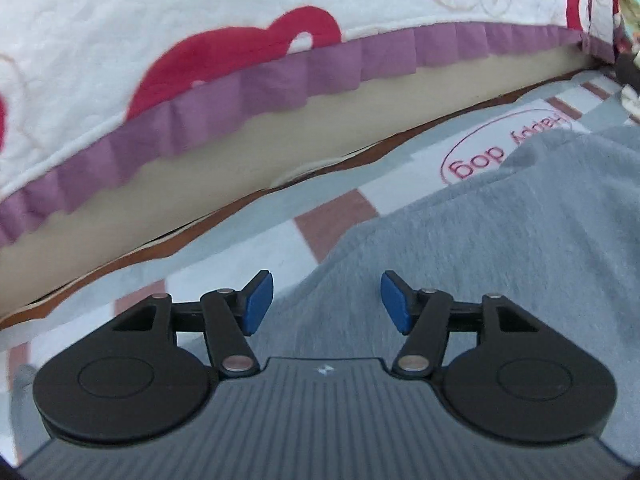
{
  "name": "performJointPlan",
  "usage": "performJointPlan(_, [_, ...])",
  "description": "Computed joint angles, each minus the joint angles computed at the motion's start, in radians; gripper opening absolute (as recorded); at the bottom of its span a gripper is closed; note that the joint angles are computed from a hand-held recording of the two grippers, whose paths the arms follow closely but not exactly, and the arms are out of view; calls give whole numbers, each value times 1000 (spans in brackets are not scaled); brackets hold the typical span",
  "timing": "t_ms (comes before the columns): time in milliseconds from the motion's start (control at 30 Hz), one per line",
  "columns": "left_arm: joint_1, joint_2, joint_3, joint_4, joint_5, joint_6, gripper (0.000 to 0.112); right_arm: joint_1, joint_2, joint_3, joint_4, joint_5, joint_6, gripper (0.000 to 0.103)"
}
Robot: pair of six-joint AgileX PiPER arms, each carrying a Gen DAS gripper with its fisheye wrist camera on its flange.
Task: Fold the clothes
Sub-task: 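Grasp the grey sleeve cuff with the right gripper and lift it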
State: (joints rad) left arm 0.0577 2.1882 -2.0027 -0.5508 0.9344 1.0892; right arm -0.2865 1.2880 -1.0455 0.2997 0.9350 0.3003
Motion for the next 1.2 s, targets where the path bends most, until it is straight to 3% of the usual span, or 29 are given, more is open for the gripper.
performJointPlan(100, [14,80,-136,-68,110,-47,61,-43,14,68,92,-11,73,75])
performJointPlan(167, [7,98,-147,-121,120,-24,62,33,-4,95,44,-96,133,79])
performJointPlan(233, [-11,106,-144,-129,122,0,72,147,-1,101,-118,-174,248,81])
performJointPlan(367, [-74,140,-172,-23,103,-10,73,316,25,147,-517,-309,405,80])
performJointPlan(467, [-101,231,-324,60,184,-111,73,361,1,212,-704,-398,547,61])
performJointPlan(500, [-102,258,-369,68,219,-143,65,372,-12,234,-764,-423,603,47])
performJointPlan(533, [-104,264,-374,75,222,-162,39,402,-28,237,-864,-409,689,43])
performJointPlan(600, [-115,206,-273,100,138,-142,5,471,-56,244,-1063,-360,861,40])
performJointPlan(667, [-114,129,-155,67,50,-116,5,540,-77,248,-1233,-294,999,37])
performJointPlan(833, [-132,-38,72,-63,-239,-28,4,600,-139,214,-1405,-153,1099,35])
performJointPlan(900, [-156,-62,100,-95,-350,-14,4,572,-128,175,-1391,-160,1055,35])
performJointPlan(1000, [-187,-56,88,-123,-435,-28,4,514,-95,135,-1376,-193,1022,36])
performJointPlan(1067, [-230,-25,80,22,-507,-131,8,472,-60,122,-1361,-215,1019,39])
performJointPlan(1100, [-253,-5,81,122,-543,-199,16,425,-21,109,-1304,-249,973,46])
performJointPlan(1133, [-268,17,81,222,-555,-266,22,376,19,82,-1206,-273,886,48])
performJointPlan(1200, [-276,51,63,381,-538,-387,23,298,142,10,-1006,-251,741,55])
